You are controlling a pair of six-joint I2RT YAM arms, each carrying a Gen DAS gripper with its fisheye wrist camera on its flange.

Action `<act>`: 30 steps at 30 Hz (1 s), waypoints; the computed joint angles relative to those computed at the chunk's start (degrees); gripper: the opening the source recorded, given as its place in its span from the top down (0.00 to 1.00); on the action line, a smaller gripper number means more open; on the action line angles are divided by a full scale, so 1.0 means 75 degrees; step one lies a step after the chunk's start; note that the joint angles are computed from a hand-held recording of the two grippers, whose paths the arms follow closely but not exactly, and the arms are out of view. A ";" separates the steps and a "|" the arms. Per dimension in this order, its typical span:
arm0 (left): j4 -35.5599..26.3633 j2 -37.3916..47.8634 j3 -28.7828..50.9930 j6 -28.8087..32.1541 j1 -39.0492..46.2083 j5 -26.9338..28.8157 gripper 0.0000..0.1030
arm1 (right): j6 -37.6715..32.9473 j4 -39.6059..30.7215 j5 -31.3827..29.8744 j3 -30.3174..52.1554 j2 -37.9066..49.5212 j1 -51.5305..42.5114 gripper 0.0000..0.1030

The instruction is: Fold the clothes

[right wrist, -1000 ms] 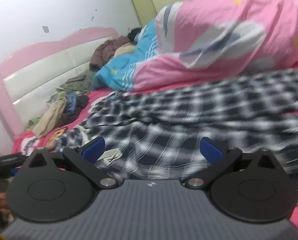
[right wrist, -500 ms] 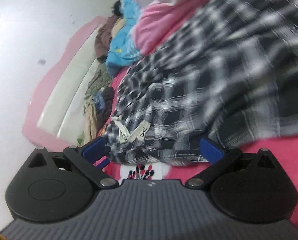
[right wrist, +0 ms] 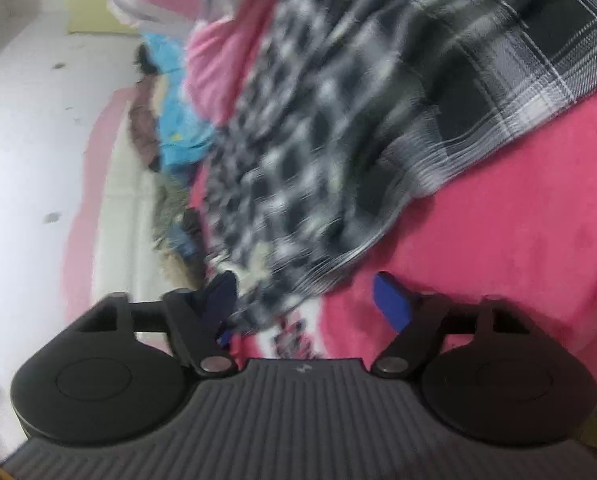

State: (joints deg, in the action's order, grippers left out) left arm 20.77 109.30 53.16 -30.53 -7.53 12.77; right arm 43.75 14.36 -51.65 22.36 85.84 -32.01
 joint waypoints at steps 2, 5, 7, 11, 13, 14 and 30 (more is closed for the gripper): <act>0.0230 -0.0089 -0.0111 -0.0004 -0.0023 -0.0077 0.94 | 0.0552 0.0956 0.0392 -0.0058 0.0418 0.0175 0.57; 0.0534 -0.0313 -0.0310 0.0012 -0.0045 -0.0237 0.95 | 0.1060 0.1795 0.0775 -0.0141 0.0849 0.0217 0.94; 0.0532 -0.0493 -0.0373 -0.0102 0.0060 -0.0143 0.95 | 0.1350 0.2376 0.0673 -0.0396 0.1005 0.0040 0.97; 0.0323 -0.0844 -0.0452 -0.0135 0.0282 0.0048 0.95 | 0.0993 0.2095 0.0124 -0.0779 0.0289 -0.0330 0.98; 0.0234 -0.1011 -0.0515 -0.0118 0.0402 0.0148 0.95 | 0.0743 0.1448 -0.0061 -0.0871 -0.0366 -0.0385 0.98; 0.0197 -0.1095 -0.0555 -0.0122 0.0468 0.0196 0.95 | 0.0636 0.1129 -0.0172 -0.0882 -0.0641 -0.0426 0.98; -0.0203 -0.1637 -0.1226 0.0620 0.0736 -0.0177 0.95 | -0.0282 -0.0780 -0.0312 -0.1476 -0.1974 -0.0433 0.98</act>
